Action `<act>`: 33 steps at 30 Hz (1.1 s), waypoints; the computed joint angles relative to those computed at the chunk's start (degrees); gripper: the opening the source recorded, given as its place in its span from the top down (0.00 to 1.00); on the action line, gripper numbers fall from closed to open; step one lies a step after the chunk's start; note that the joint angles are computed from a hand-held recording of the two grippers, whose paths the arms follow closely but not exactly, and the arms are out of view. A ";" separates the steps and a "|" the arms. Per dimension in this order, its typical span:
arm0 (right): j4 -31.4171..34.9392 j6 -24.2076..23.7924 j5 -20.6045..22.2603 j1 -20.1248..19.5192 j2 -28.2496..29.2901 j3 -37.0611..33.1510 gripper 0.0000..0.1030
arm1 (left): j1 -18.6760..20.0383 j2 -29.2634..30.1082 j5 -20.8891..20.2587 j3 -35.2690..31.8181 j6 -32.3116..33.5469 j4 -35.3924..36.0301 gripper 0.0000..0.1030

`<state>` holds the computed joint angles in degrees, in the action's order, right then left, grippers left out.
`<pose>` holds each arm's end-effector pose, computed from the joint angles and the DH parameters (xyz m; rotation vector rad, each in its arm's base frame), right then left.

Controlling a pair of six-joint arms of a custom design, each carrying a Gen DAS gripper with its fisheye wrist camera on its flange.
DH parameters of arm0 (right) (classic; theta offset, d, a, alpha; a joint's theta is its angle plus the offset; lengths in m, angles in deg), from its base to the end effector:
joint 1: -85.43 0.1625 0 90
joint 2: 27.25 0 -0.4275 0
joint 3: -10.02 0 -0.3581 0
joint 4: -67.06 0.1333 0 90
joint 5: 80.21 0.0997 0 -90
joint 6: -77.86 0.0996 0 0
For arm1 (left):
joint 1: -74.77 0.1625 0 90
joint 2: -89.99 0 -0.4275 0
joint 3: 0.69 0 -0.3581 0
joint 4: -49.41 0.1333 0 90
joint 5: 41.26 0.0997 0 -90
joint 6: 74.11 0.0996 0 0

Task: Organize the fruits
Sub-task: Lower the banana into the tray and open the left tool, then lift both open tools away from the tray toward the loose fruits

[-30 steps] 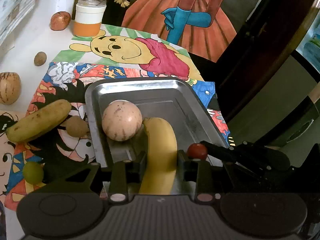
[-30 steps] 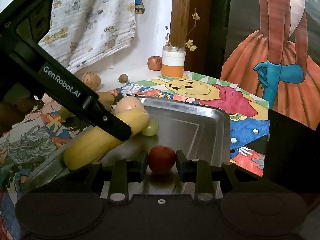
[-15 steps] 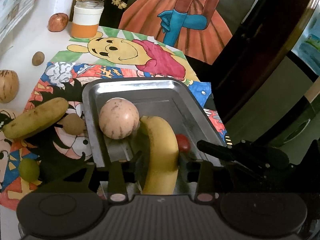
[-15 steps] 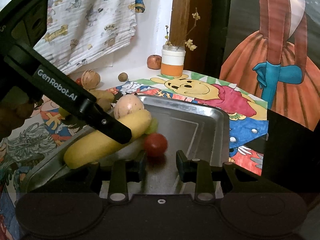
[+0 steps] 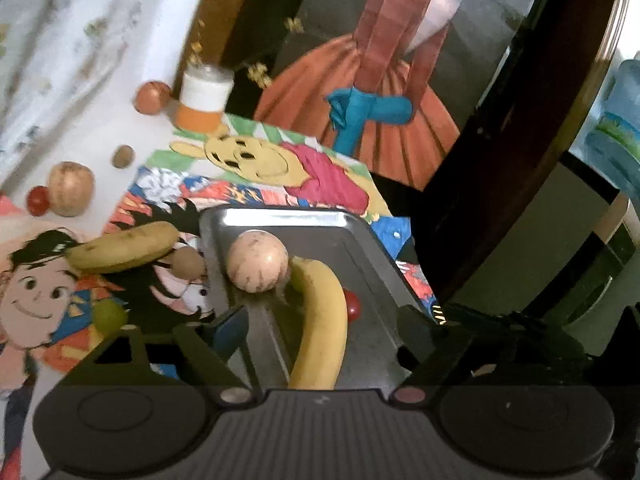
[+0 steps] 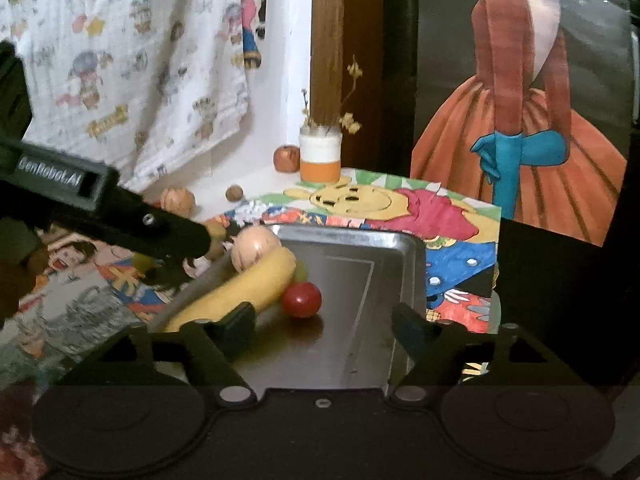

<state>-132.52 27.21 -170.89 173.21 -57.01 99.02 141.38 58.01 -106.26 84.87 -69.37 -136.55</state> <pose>0.1051 -0.6992 0.0802 1.0345 -2.3175 1.0612 -0.1208 -0.7210 0.1013 0.4194 2.6031 -1.0993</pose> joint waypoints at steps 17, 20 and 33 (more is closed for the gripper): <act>-12.59 4.66 0.47 2.52 -6.96 16.69 0.01 | -6.14 -5.53 15.72 23.66 2.97 -31.16 0.00; -13.93 5.06 -0.08 2.96 -7.50 18.99 0.01 | -7.14 -6.08 18.58 27.13 4.13 -34.54 0.00; -15.86 6.17 -8.25 4.95 -7.80 26.30 0.01 | -8.94 -8.30 24.36 36.07 1.81 -36.09 0.00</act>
<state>-148.38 33.37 -179.14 178.16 -64.81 125.32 132.44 49.71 -81.91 120.94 -67.56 -172.64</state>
